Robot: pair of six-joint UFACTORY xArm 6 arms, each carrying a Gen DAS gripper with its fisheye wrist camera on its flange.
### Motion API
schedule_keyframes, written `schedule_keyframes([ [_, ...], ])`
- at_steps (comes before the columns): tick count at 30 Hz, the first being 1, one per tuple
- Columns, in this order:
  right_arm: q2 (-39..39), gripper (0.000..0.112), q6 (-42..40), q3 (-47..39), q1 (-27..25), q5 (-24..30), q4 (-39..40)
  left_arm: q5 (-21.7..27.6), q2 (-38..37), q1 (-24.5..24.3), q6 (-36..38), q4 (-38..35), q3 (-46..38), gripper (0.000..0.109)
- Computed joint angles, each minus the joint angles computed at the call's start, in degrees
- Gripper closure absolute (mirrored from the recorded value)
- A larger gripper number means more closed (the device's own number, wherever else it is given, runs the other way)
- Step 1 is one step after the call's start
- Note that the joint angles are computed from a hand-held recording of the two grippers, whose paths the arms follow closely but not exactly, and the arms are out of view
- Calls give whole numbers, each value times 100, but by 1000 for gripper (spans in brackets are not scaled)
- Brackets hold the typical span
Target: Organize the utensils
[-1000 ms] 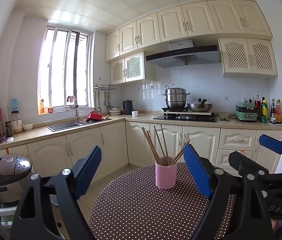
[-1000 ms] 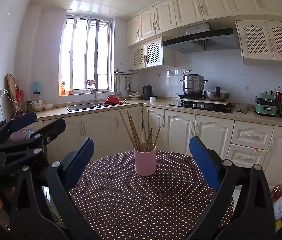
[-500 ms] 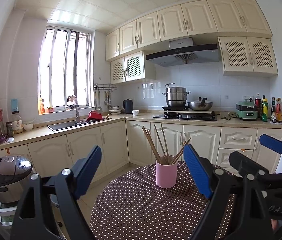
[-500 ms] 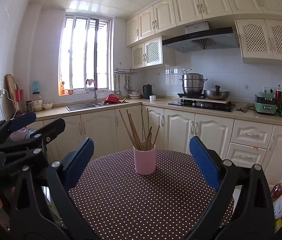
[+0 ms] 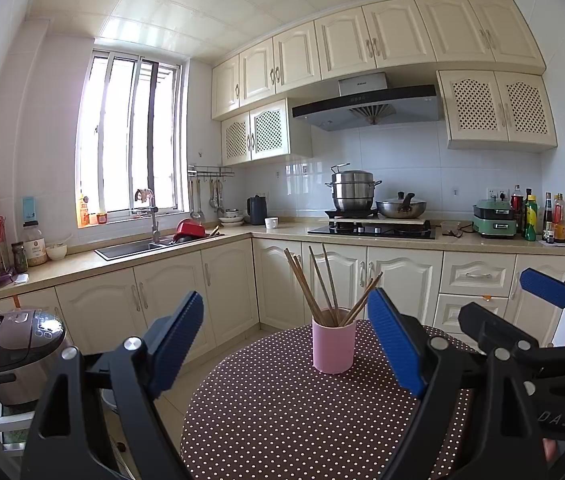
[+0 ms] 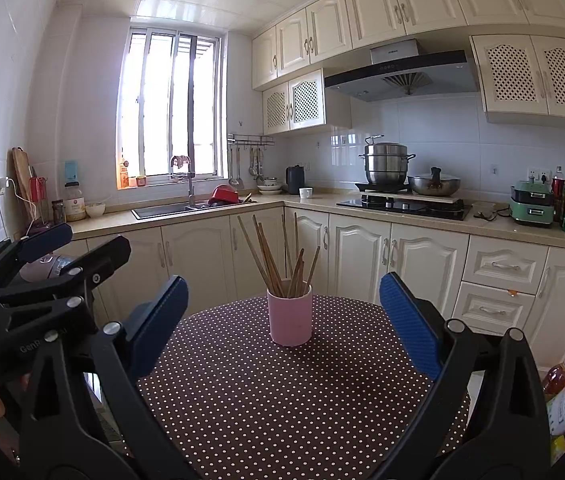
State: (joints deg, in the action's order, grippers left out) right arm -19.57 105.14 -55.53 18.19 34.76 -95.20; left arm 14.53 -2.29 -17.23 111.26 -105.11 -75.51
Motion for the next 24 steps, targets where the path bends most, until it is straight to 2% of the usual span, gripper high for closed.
schedule_keyframes([
  [24,39,18,31,20,27,34,45,-4,83,-3,0,21,-14,26],
])
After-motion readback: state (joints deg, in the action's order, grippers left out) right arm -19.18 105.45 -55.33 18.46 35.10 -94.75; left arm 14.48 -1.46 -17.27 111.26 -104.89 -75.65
